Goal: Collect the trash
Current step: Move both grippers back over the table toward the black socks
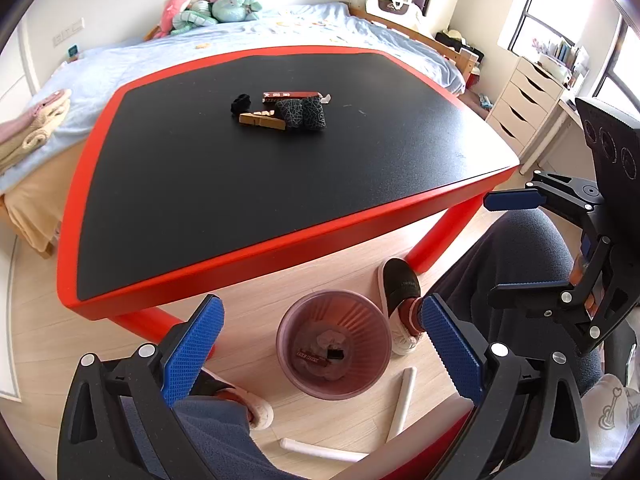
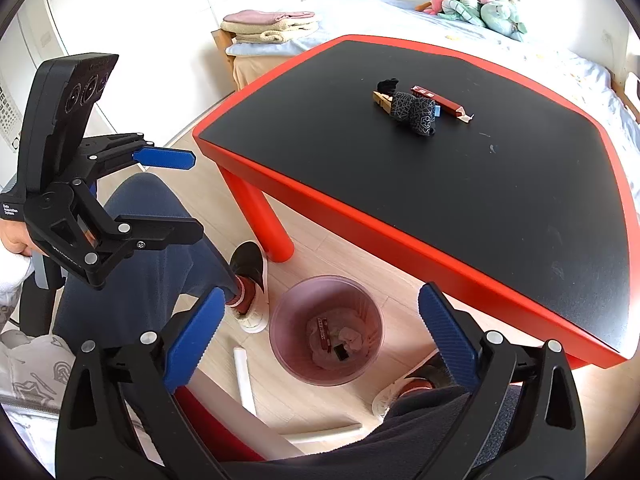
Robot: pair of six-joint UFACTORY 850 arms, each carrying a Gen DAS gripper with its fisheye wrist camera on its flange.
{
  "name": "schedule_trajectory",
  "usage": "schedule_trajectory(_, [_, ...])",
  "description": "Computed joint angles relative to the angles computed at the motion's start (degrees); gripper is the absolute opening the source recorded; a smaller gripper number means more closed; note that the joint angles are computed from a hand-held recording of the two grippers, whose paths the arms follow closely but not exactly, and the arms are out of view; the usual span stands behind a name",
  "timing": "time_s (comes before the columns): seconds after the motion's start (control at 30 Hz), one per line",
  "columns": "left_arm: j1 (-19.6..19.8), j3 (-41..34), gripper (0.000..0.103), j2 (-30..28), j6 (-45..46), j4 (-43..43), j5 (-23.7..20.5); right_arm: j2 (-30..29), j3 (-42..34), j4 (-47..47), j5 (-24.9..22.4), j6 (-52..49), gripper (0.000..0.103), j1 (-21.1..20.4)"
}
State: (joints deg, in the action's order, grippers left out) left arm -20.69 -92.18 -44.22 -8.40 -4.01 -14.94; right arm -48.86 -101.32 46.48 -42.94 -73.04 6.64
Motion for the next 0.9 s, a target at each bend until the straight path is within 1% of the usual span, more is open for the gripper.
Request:
schedule_trajectory(0.57, [0.3,-0.5,0.095,0.1,-0.9,0.1,-0.2,-0.4,-1.6,0.8,-1.5,1.5,0.098,-0.3])
schedule_trajectory(0.9, [1.6,-3.2,0.095,-0.9,-1.9,1.0,-0.5,-2.4,-6.1,0.4,-1.6,4.1,0.098,-0.5])
